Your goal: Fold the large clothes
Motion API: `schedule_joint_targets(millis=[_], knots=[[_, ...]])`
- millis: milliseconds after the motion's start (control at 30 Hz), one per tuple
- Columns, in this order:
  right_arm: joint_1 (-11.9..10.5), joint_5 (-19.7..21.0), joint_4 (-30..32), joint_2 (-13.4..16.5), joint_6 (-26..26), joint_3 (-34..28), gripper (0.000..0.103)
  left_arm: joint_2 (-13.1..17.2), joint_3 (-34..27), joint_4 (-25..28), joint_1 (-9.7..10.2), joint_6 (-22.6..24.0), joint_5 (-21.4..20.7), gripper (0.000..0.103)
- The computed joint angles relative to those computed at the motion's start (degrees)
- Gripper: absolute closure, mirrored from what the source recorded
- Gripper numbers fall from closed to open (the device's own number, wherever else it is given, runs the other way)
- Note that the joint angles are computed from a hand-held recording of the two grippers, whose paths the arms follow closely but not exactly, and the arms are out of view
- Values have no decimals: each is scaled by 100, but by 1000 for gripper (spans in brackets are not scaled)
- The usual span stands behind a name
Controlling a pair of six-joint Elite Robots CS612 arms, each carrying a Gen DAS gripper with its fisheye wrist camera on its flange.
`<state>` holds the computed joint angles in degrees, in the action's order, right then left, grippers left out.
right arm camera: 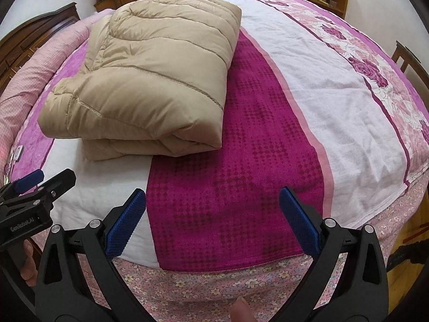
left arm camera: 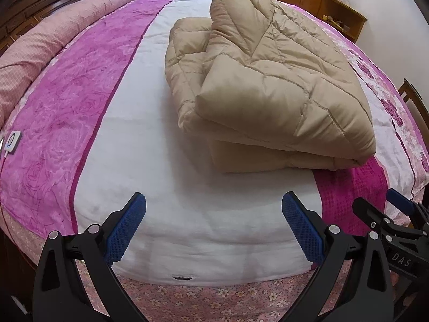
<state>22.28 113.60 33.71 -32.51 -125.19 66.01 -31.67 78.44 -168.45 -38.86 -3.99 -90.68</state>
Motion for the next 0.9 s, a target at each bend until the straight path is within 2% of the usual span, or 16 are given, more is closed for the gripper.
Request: schedule_joint_targets(millis=[100,367,900], knots=[[2,-1,-17,-3,-21,-2,5,-11,22,-57,-30,54,168,6],[19,17,-25,-4,-6,-13,5,-34,43,-96,-31,91,70,6],[23,57,-65,-26,-2,5,5,-62,80,-111,-83,155,288,7]])
